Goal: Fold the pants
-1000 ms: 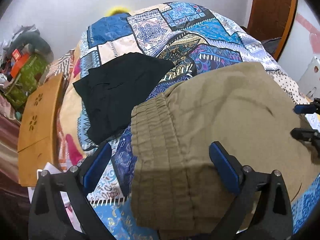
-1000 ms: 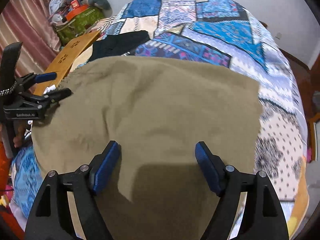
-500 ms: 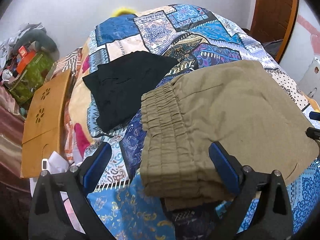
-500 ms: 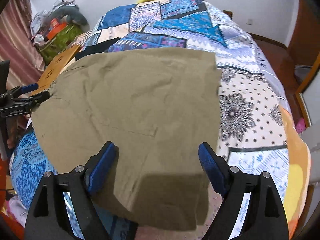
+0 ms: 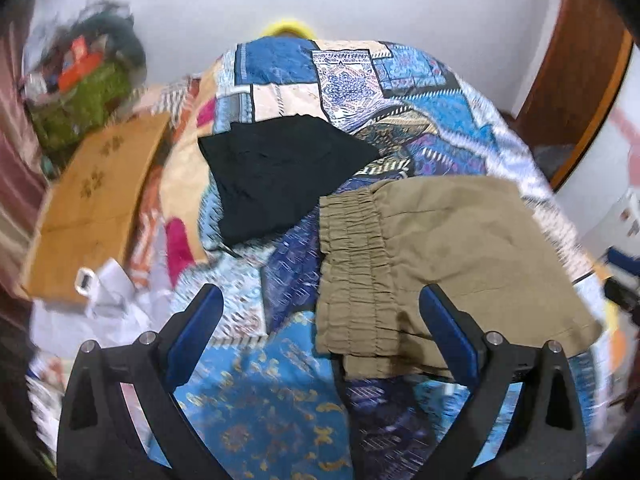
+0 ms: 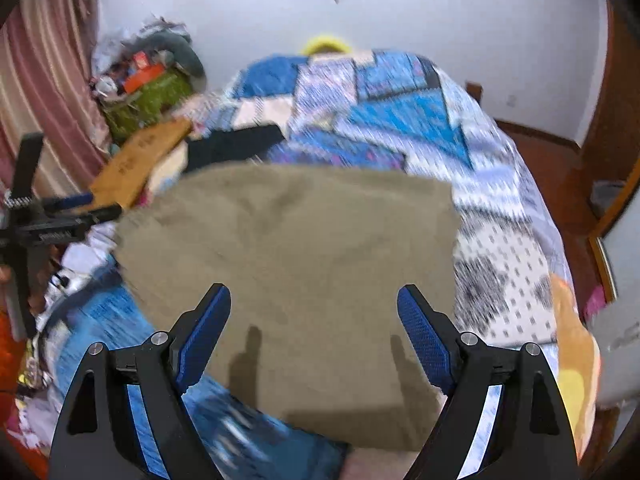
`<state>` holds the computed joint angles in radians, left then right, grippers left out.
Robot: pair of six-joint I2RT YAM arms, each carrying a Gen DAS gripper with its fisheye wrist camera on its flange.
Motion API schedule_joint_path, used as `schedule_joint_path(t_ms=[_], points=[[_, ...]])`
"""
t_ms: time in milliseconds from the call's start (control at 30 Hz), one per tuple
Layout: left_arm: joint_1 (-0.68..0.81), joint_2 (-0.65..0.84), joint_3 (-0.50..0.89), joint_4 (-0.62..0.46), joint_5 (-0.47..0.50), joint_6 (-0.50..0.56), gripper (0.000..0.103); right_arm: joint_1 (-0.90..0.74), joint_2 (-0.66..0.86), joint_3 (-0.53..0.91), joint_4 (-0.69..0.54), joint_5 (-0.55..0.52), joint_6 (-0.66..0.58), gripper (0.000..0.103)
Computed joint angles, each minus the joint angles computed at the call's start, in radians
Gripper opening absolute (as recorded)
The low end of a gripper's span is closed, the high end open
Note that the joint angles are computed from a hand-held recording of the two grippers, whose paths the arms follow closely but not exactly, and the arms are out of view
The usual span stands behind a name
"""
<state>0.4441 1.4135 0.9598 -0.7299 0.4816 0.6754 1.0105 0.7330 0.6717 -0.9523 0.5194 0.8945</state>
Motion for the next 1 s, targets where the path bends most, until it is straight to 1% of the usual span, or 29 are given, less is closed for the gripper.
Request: schedule_joint_path(t_ms=[67, 167, 300, 400, 467, 567, 667, 767, 967, 1000], points=[[0.031, 0.051, 0.056, -0.091, 0.042, 0.006, 0.099, 0.007, 0.049, 0.018, 0.058, 0.010, -0.027, 0.083], [0.057, 0.131, 0.112, -0.210, 0.077, 0.024, 0.099, -0.011, 0.135, 0.018, 0.158, -0.013, -0.086, 0.083], [0.067, 0.185, 0.122, -0.304, 0.077, 0.063, 0.099, -0.037, 0.265, -0.007, 0.250, -0.073, -0.128, 0.083], [0.058, 0.191, 0.108, -0.356, 0.083, 0.100, 0.099, -0.037, 0.330, -0.030, 0.281, -0.109, -0.137, 0.083], [0.048, 0.195, 0.102, -0.391, 0.089, 0.126, 0.099, -0.032, 0.320, -0.048, 0.287, -0.119, -0.130, 0.083], [0.028, 0.225, 0.108, -0.453, 0.106, 0.145, 0.099, -0.058, 0.275, -0.068, 0.285, -0.168, -0.126, 0.083], [0.001, 0.237, 0.098, -0.437, 0.100, 0.106, 0.099, -0.075, 0.241, -0.098, 0.307, -0.206, -0.111, 0.083], [-0.006, 0.304, 0.128, -0.454, 0.114, 0.050, 0.101, -0.056, 0.239, -0.101, 0.311, -0.195, -0.091, 0.083], [-0.020, 0.432, 0.260, -0.550, 0.203, -0.024, 0.102, -0.049, 0.232, -0.114, 0.331, -0.201, -0.077, 0.083], [-0.026, 0.443, 0.275, -0.559, 0.222, -0.034, 0.098, -0.057, 0.229, -0.116, 0.335, -0.206, -0.083, 0.083]])
